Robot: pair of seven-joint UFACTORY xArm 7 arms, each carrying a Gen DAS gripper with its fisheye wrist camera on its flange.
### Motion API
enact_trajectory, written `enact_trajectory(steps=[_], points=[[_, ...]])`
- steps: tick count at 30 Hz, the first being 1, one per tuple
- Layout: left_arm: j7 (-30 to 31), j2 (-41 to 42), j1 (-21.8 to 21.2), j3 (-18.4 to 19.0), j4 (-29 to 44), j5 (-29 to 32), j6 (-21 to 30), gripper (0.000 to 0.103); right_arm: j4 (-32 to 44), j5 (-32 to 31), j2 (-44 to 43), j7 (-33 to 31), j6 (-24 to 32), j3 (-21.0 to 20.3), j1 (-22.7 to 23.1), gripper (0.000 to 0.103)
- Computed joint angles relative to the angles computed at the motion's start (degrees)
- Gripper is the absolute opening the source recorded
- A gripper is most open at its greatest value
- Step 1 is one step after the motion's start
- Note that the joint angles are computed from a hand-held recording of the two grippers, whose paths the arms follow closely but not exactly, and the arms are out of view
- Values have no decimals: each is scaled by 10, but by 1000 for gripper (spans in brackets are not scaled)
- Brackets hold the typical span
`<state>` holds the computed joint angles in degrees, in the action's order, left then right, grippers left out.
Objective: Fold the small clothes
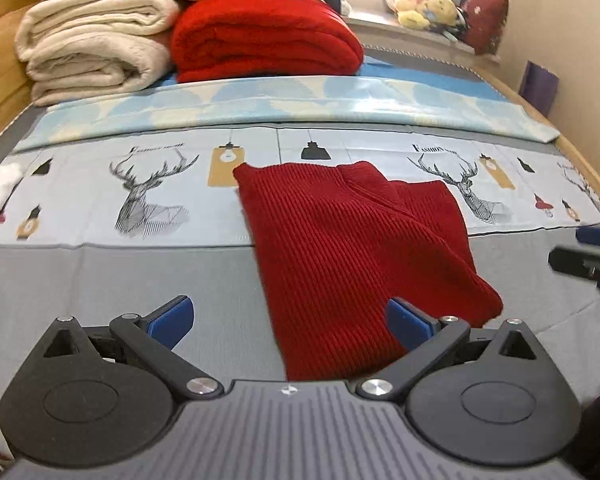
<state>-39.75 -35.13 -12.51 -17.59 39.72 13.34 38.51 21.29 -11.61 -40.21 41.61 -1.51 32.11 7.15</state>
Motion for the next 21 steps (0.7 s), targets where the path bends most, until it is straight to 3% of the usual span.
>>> enact_trajectory(steps=[9,12,15,21], points=[[-128,-84,0,-78,-86,20,2,103,-65,21,-83,137,-11,99,-17,90],[-138,-74,-15,-79,-90,25,-20,103,-71,18,-84,179,-8,135,-32,90],[-129,-59,-15,-91,-82,56,-18,103,-52,-11,-74,183,-7,157,-54,90],[-132,-54,-21,-72,-96,59,-50,103,-28,-43,-73,194,-6,209,-108,90]])
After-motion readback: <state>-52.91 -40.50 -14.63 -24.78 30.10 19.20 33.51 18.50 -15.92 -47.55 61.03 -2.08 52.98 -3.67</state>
